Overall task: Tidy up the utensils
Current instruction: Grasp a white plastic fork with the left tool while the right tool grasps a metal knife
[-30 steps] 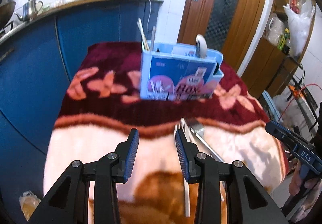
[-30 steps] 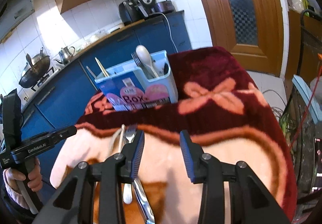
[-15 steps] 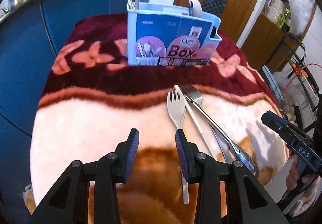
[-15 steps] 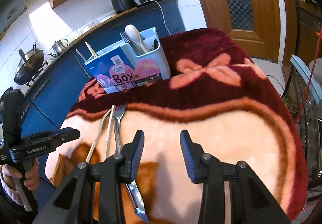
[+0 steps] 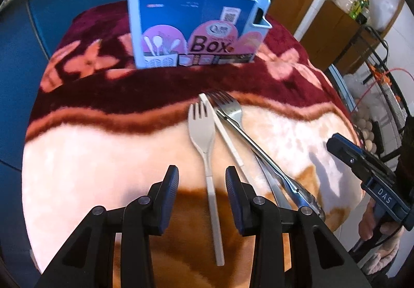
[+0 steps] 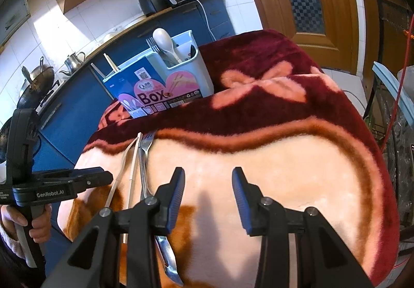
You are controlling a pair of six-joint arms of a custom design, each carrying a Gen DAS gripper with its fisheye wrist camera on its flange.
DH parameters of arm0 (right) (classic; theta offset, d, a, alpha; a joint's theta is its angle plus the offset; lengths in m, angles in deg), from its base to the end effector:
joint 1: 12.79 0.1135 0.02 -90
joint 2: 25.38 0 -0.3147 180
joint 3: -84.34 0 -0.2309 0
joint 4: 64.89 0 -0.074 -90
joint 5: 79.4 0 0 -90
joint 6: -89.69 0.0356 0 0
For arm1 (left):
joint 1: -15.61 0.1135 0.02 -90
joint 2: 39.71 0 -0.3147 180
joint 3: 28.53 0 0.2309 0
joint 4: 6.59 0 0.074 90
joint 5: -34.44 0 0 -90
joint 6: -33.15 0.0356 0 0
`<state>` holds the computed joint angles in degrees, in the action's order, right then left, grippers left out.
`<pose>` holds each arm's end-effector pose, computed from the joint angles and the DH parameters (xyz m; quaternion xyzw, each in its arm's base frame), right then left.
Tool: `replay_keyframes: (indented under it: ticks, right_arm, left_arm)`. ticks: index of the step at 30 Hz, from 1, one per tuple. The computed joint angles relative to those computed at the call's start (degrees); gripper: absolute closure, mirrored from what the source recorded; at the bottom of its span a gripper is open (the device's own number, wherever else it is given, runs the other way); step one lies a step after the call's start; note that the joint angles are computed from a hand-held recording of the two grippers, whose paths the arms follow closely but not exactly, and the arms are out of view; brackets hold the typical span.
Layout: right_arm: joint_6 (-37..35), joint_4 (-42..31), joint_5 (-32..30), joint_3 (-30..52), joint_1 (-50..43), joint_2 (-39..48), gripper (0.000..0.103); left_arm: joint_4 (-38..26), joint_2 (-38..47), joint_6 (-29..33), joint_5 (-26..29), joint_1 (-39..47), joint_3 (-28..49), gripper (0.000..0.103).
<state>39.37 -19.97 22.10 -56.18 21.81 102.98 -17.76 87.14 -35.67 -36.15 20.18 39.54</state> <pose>0.2495 0.1635 0.0538 0.0797 0.9131 0.1614 0.3658 0.3651 0.0173 0.0668 0.1692 0.9562 -0.1236 0.2043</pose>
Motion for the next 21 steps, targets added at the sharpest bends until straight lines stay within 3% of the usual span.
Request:
replay_keyframes:
  ticks: [8, 15, 21]
  right_arm:
    - [-0.51, -2.16, -0.17, 1.0, 0.19, 0.09, 0.062]
    - [-2.9, -9.54, 0.13, 4.24, 1.1, -1.66, 0.062]
    - [-5.26, -17.12, 0.33, 8.52, 2.49, -2.79, 0.062]
  left_arm:
    - [-3.43, 3.1, -0.65, -1.46, -1.24, 3.6, 0.065]
    - [-5.75, 5.1, -1.34, 2.59, 0.85, 6.11, 0.093]
    - [-6.41, 5.82, -2.29, 6.81, 3.85, 6.76, 0.097]
